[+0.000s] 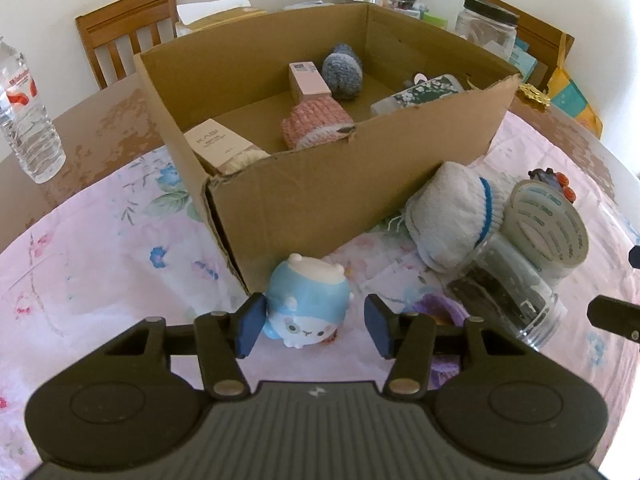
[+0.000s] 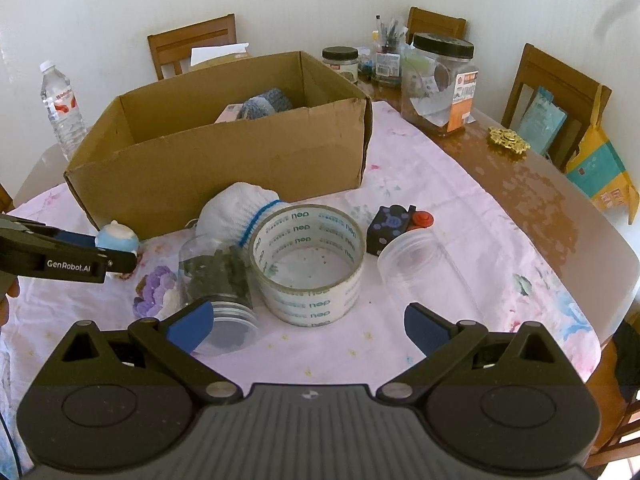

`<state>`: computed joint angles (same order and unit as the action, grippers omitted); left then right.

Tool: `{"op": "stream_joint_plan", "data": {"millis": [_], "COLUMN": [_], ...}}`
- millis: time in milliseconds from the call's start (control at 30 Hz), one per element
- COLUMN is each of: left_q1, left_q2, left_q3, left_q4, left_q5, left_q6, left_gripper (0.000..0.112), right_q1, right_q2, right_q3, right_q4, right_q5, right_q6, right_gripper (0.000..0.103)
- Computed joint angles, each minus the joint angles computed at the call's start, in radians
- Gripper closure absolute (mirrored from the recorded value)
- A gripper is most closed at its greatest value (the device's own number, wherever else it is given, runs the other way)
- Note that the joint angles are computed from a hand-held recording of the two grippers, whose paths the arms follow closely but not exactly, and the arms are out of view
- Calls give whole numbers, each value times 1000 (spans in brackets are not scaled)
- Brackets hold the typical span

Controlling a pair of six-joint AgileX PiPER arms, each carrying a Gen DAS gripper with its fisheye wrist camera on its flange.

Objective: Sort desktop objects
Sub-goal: 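Move the left gripper to the light-blue toy while the right gripper reaches the tape roll, then grasp the light-blue toy with the left gripper while the right gripper grasps the tape roll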

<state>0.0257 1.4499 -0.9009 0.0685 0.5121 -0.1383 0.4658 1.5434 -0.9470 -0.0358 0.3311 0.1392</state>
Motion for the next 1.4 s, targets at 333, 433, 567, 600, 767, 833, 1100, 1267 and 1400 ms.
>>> {"op": "stream_joint_plan", "data": {"millis": [333,433,567,600,767,833,1100,1267,1400], "left_q1": [19,13,14,14,15,16,13,20,24], "left_q2": [26,32,37,40,48,52,61,66,68], "left_q3": [-19,-24,-30,-32,-39,-42,-47,-49,-48], "left_q4": [-26,-13,-19,-20,-27,-32,-26,-49,-52], "left_q5": [0,2,4,4,8,8,6,4,2], "left_q6": [-4,-20,-25,-26,-29,-29,-39,-19,-9], "left_gripper": [63,63,63,63,63,63,63,63,63], "right_q1": [-26,-28,-27,-30,-37,-38,-40,-38,-26], "right_q2": [75,102,138,147,186,203,271,308,321], "right_q3": [-62,-86,-122,-129,-172,-190,-255,-280,-295], "right_q4": [83,90,65,76,120,128,140,113,54], "right_q5": [15,18,27,28,39,41,72,88,106], "right_q6": [-104,-121,-111,-125,-192,-204,-224,-188,-138], "right_gripper": [0,0,0,0,0,0,0,0,0]}}
